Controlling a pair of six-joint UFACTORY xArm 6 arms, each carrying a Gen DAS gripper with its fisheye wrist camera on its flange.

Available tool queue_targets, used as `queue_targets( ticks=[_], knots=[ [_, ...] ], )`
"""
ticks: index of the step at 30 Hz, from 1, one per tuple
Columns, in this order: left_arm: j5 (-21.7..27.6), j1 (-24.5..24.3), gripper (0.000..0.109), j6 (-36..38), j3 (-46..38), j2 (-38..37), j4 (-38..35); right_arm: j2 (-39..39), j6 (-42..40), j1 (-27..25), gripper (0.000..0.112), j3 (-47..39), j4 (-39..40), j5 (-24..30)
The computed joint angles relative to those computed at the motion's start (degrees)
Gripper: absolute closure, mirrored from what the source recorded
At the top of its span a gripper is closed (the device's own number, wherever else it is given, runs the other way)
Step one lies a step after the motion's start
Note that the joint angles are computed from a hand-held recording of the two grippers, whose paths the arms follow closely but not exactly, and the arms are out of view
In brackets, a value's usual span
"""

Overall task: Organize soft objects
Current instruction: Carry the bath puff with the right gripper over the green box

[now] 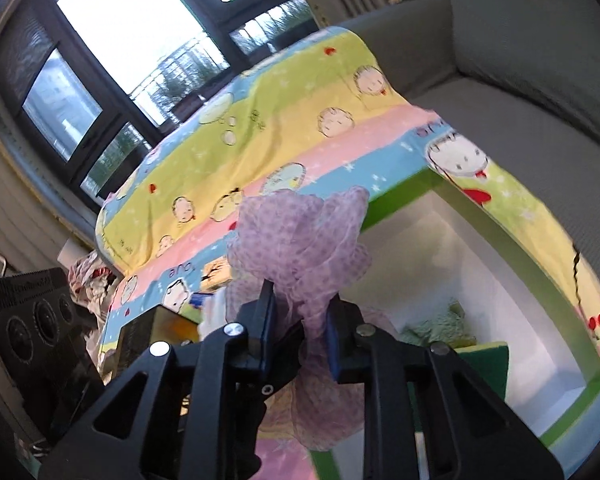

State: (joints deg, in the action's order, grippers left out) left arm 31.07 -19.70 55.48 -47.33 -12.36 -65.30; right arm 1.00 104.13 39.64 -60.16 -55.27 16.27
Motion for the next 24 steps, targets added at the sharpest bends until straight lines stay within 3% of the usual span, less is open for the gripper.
queue_targets(
  ticks=[7,14,24],
  knots=[
    [-2.68,-2.4,0.088,-2.92,-1.98,4.97,2.36,2.24,-2.84,-2.03,0.1,0.8,5.98,-0.99],
    [-2.36,-2.92,0.088,-6.99,-3.22,7.12,5.12,2.41,-0.33,-3.83,0.1,2.42,5.97,-3.63],
    [-5.0,-4.27,0.087,-9.41,-3.65,8.44,8.75,2.69,-0.48,-4.18,0.097,2.79,8.13,-2.41]
  ],
)
